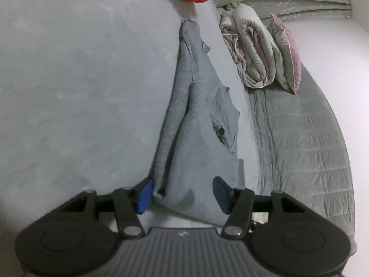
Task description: Fold clothes
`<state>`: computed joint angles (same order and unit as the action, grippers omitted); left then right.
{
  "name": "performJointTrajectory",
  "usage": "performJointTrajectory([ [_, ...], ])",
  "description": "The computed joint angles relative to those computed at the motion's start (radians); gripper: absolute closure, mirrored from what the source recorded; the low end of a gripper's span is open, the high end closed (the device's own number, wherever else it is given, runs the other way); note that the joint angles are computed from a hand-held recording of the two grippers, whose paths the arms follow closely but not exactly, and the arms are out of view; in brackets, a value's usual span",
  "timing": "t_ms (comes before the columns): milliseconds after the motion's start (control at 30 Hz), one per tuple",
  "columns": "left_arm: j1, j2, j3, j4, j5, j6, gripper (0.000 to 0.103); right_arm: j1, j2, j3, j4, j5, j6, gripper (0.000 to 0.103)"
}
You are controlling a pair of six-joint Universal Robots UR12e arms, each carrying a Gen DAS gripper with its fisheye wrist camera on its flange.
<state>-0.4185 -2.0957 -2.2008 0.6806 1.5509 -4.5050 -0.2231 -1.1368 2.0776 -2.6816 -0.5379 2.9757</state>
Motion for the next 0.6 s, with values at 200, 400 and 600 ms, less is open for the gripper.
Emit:
performJointTrajectory([
  [200,0.01,-0.028,0.008,0.05,-0.002,-0.031,0.059,0.004,0.013,-0.006,-0.053,0.017,0.061,0.06],
  [400,0.016,-0.055,0.018,0.088,-0.007,-0.066,0.077,0.011,0.038,-0.014,-0.137,0.026,0.142,0.06],
  [600,0.024,-0.069,0.02,0.115,-0.024,-0.094,0.085,0.017,0.046,-0.019,-0.203,0.005,0.202,0.06],
])
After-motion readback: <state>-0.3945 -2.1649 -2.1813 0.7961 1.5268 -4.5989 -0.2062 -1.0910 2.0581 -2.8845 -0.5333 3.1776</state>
